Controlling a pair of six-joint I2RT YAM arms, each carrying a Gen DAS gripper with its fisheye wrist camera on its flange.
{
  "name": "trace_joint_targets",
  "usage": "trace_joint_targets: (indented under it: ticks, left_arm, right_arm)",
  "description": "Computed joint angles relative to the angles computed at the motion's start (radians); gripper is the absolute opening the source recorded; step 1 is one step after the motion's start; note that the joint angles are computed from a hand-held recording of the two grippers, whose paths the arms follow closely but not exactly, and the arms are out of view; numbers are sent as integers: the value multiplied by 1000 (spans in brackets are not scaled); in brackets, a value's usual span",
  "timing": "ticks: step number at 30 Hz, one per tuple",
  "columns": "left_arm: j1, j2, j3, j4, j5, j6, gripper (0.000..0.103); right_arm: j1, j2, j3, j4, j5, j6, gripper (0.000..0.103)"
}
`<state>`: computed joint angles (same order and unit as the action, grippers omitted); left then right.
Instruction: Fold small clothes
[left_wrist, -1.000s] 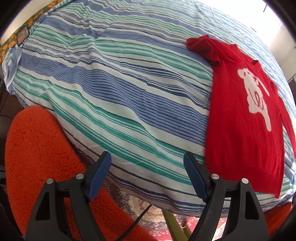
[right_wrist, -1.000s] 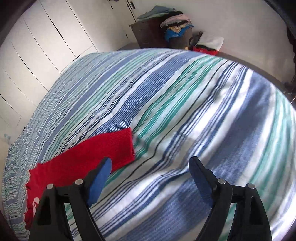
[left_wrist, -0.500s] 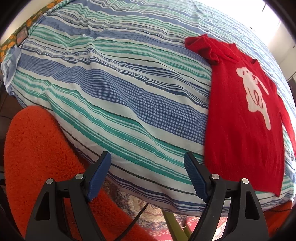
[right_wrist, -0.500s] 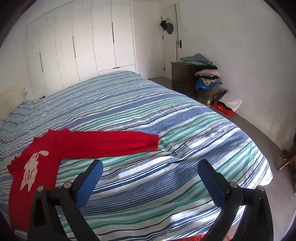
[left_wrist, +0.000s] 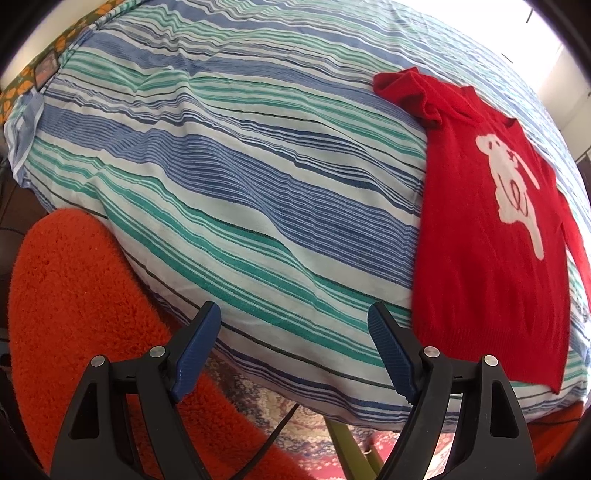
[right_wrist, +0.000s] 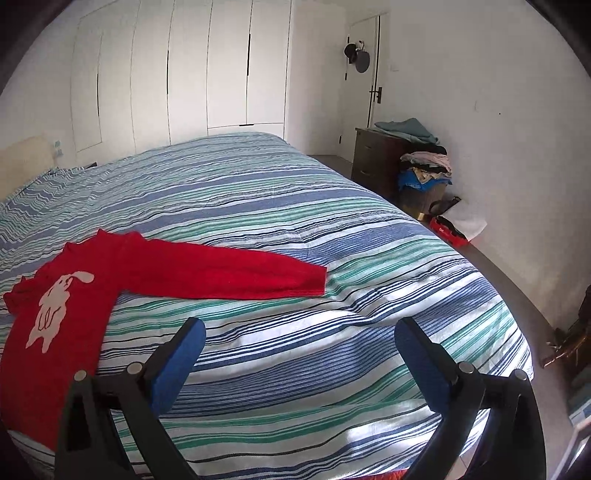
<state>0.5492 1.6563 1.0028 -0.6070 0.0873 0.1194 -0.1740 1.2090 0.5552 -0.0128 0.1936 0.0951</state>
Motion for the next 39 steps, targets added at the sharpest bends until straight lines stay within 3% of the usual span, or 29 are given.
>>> trace_joint_targets:
  ticks: [33,39]
  left_arm:
    - [-6,6,-8,7,-17,4,84]
    - [7,-24,29,-34,29,17,84]
  right_arm:
    - [17,27,15,0,14,-8,101]
    - [38,-61,48,-137,-47,2,101]
